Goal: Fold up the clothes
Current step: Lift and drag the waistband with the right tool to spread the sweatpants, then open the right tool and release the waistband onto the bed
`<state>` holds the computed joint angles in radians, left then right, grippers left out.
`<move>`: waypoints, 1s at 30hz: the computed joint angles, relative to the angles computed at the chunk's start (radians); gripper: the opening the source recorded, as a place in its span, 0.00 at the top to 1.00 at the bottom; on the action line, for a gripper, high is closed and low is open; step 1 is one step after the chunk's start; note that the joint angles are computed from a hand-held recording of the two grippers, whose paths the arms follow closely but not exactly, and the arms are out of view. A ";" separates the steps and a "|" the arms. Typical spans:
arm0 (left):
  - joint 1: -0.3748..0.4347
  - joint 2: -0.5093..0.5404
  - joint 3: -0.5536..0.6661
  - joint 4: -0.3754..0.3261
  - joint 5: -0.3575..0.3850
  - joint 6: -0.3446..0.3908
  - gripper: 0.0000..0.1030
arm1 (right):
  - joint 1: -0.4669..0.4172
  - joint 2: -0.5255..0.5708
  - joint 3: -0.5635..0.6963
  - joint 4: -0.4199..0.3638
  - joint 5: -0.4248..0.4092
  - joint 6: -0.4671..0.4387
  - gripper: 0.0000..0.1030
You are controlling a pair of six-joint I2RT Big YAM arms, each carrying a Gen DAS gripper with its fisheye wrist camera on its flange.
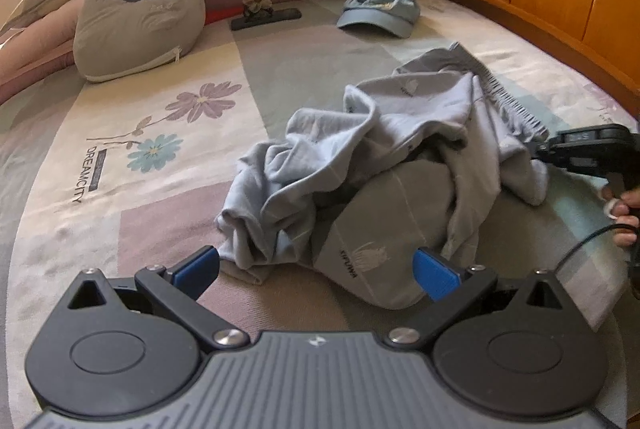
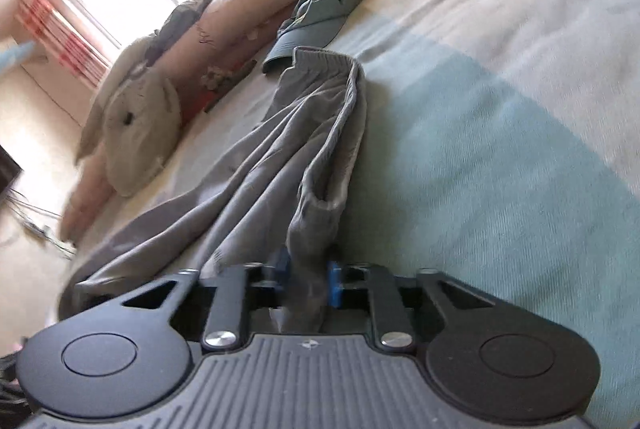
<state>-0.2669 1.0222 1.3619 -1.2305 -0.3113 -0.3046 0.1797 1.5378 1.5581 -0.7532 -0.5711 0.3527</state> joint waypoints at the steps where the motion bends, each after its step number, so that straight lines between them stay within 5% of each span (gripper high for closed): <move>1: -0.001 -0.004 -0.002 0.002 0.003 0.002 0.01 | 0.001 0.006 0.014 -0.019 0.008 0.000 0.94; 10: 0.031 -0.041 -0.038 0.049 0.056 0.012 0.01 | -0.038 -0.111 -0.014 -0.170 0.084 -0.138 0.94; 15: 0.042 -0.047 -0.047 0.058 0.080 0.012 0.01 | -0.078 -0.165 -0.044 -0.241 0.191 -0.210 0.95; 22: 0.087 -0.045 -0.045 0.051 0.083 0.028 0.01 | -0.084 -0.221 -0.084 -0.235 0.187 -0.188 0.87; 23: 0.090 -0.042 -0.043 0.052 0.062 0.041 0.01 | -0.076 -0.229 -0.088 -0.229 0.186 -0.188 0.85; 27: 0.119 -0.024 -0.047 0.086 0.009 0.101 0.01 | -0.036 -0.252 -0.087 -0.203 0.192 -0.177 0.47; 30: 0.142 -0.006 -0.053 0.119 -0.002 0.146 0.01 | -0.008 -0.259 -0.078 -0.185 0.186 -0.173 0.44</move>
